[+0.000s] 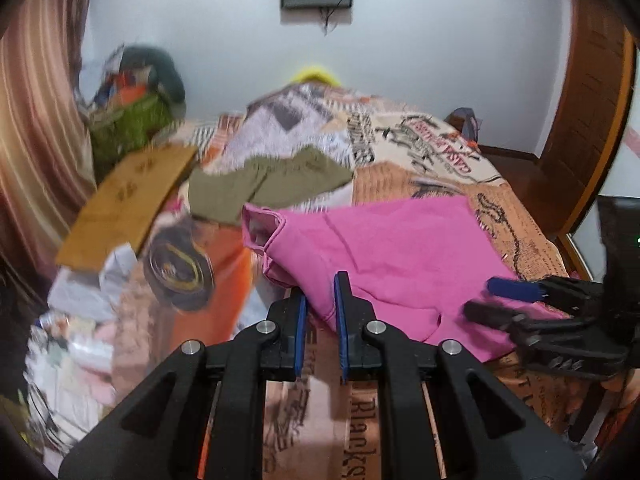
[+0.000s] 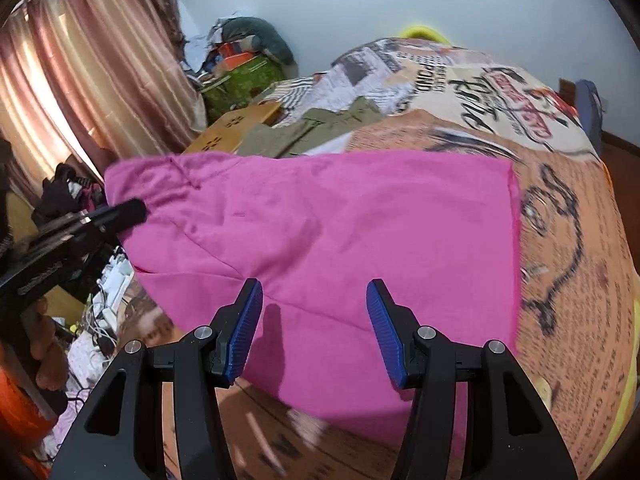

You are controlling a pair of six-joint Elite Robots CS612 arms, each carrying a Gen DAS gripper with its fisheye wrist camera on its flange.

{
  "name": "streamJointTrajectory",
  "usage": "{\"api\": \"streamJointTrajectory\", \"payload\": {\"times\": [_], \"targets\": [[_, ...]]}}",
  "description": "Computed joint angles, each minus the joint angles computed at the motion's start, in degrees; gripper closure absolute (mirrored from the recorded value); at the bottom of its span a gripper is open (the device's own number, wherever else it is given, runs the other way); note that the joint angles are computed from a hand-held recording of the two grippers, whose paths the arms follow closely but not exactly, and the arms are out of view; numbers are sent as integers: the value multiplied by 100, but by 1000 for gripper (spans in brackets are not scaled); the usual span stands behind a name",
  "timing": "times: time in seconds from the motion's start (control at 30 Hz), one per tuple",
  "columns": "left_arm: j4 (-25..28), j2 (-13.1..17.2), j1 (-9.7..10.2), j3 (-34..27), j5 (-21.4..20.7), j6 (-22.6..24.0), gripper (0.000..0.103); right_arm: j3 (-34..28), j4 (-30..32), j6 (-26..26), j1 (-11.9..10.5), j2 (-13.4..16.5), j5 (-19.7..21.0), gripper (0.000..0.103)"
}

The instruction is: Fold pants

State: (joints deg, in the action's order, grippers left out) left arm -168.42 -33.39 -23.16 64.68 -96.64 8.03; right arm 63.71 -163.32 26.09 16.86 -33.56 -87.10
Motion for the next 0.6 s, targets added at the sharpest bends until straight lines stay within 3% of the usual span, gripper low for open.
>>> {"api": "streamJointTrajectory", "payload": {"times": [0.2, 0.37, 0.43, 0.6], "targets": [[-303, -55, -37, -27, -433, 382, 91, -166, 232, -189, 26, 119, 394, 53], [36, -62, -97, -154, -1005, 613, 92, -71, 148, -297, 21, 77, 474, 53], [173, -68, -128, -188, -1168, 749, 92, 13, 61, -245, 22, 30, 441, 53], [234, -109, -207, -149, -1121, 1073, 92, 646, -539, 118, 7, -290, 13, 53]]}}
